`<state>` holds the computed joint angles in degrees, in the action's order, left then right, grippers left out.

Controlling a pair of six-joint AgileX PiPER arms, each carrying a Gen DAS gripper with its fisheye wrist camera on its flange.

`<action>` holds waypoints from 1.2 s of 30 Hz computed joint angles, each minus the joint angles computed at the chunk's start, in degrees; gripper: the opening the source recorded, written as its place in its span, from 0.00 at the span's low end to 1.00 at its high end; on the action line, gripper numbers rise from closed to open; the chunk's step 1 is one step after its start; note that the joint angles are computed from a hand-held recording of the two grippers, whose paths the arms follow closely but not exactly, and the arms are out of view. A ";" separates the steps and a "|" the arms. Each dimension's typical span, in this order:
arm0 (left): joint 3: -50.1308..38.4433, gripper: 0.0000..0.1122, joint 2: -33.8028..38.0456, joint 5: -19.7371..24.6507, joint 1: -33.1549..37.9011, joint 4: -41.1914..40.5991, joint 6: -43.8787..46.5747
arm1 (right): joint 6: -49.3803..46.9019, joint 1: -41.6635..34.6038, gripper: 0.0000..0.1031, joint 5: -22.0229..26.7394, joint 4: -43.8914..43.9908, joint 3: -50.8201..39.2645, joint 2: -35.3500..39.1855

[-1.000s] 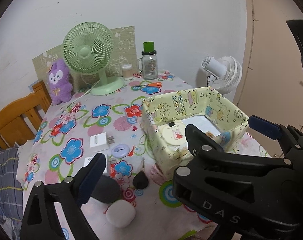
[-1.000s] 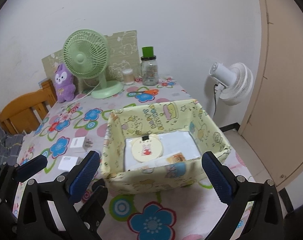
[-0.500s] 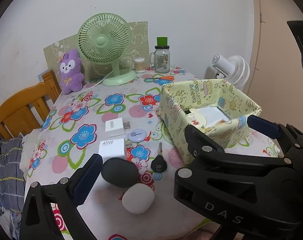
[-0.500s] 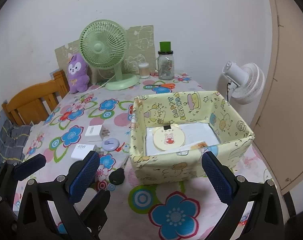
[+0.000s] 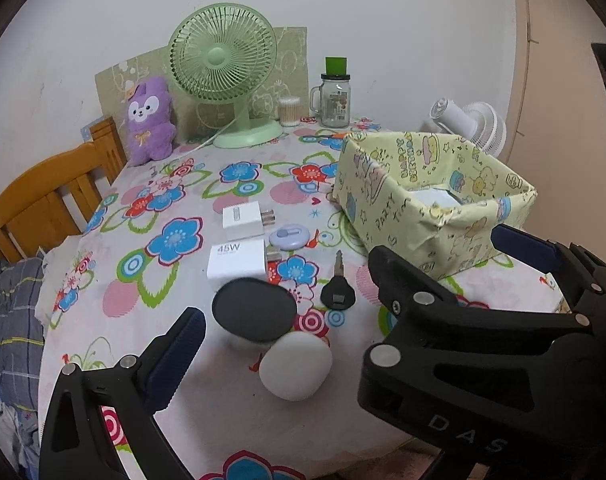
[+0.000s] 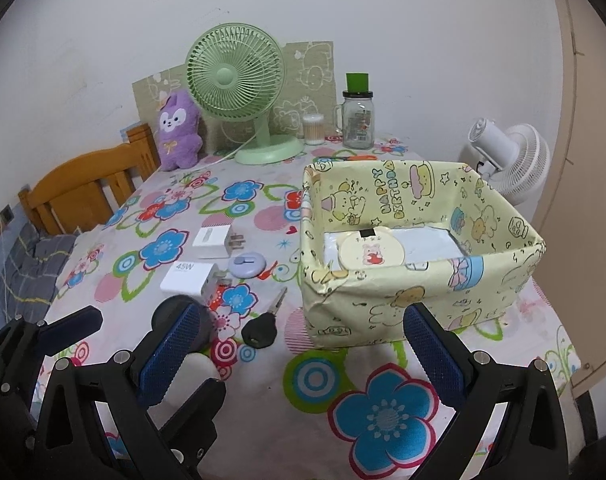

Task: Organize rigid objects
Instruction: 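Close the left tool around the white egg-shaped object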

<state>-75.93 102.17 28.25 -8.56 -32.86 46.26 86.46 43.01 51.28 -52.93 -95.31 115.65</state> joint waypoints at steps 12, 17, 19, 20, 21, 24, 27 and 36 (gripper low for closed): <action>3.13 0.91 2.20 -0.44 2.20 -7.68 7.51 | 1.94 0.42 0.89 -2.83 -1.34 3.05 1.63; 2.69 0.91 3.94 0.28 2.56 -8.33 7.94 | 2.39 0.03 0.88 -4.49 -0.86 3.87 2.27; 2.61 0.90 4.46 -0.28 2.39 -8.12 7.88 | 1.91 -0.16 0.86 -4.52 -0.38 3.42 2.86; 2.62 0.89 4.70 -0.89 2.16 -7.75 7.61 | 1.59 -0.23 0.85 -4.35 -0.20 3.03 3.31; 2.52 0.87 4.98 -1.29 1.97 -7.13 7.15 | 1.08 -0.33 0.84 -4.31 0.16 2.58 3.78; 1.09 0.84 6.17 -1.23 1.38 -2.34 2.22 | -0.50 -1.01 0.84 -5.26 1.94 1.70 4.67; -0.04 0.77 7.37 -0.60 1.30 -1.51 1.40 | -1.62 -1.39 0.84 -5.67 2.82 1.10 5.33; -1.57 0.49 8.89 0.60 1.05 -0.14 0.99 | -5.53 -1.94 0.82 -5.43 6.13 -2.43 7.93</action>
<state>-77.50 111.06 28.85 -7.50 -33.00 47.24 80.92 41.06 45.85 -46.79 -97.73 123.58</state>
